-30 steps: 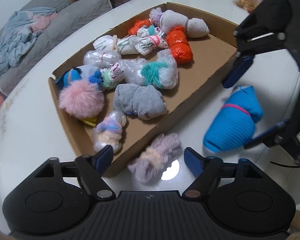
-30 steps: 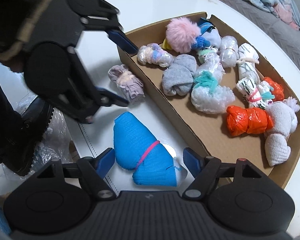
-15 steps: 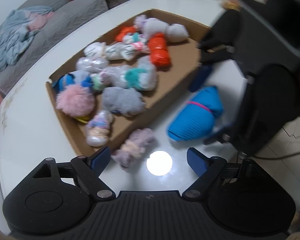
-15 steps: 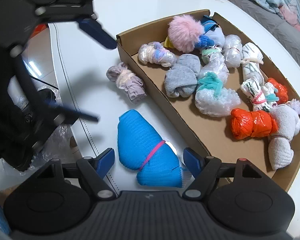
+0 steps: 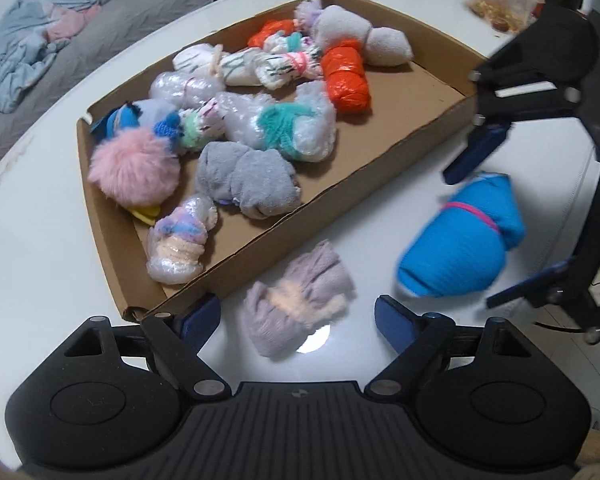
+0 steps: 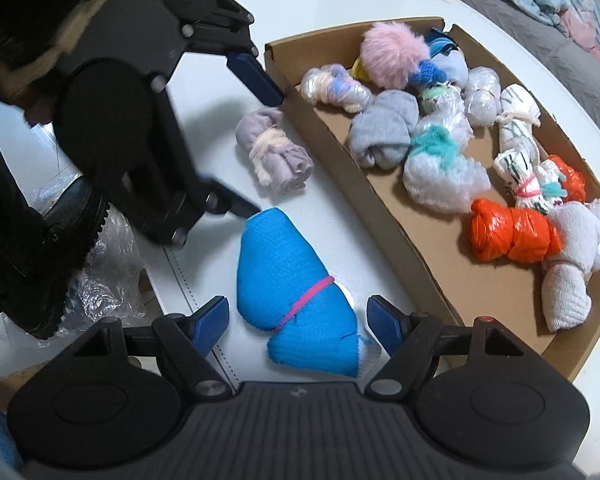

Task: Organize objects
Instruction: 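Grasp the lilac glove bundle with the left tool while the right tool grasps the blue sock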

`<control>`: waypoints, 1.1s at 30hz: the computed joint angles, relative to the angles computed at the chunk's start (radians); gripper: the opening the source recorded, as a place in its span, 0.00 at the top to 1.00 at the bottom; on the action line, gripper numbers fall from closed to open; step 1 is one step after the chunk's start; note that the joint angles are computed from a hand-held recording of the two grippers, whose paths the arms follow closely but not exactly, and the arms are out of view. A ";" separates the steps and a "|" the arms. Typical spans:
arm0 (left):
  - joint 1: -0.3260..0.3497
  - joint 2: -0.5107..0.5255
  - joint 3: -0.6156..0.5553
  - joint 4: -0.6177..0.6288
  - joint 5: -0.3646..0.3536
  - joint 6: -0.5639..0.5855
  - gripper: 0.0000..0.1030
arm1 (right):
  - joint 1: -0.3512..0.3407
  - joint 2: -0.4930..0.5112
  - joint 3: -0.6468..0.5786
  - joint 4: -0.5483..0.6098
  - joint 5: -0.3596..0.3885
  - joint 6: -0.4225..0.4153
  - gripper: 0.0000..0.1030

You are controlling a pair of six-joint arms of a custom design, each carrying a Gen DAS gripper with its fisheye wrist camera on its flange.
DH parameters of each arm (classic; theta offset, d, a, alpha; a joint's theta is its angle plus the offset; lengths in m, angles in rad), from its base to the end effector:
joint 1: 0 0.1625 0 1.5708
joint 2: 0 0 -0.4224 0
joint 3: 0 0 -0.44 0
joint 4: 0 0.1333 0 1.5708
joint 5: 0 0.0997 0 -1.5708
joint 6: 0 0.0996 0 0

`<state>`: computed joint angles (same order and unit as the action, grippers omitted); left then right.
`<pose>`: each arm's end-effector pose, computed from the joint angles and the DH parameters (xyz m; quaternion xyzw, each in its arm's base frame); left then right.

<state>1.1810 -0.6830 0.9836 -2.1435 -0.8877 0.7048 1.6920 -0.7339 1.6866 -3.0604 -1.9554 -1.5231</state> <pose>-0.1471 -0.8744 0.2512 0.4470 0.8208 -0.0742 0.3478 0.1800 -0.6848 0.0585 0.6588 -0.6813 0.0801 0.3087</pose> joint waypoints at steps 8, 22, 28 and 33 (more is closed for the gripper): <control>-0.008 -0.002 0.021 0.007 -0.057 0.110 0.14 | -0.001 0.005 -0.015 0.021 0.026 0.022 0.37; -0.011 -0.011 -0.015 0.162 -0.076 -0.140 0.37 | 0.003 -0.002 -0.036 0.088 0.027 0.054 0.50; -0.009 0.016 -0.074 0.196 -0.064 -0.273 0.68 | 0.003 -0.008 -0.035 0.102 0.013 0.077 0.51; -0.011 0.035 -0.120 0.273 -0.076 -0.328 0.70 | 0.004 -0.021 -0.034 0.124 0.003 0.112 0.53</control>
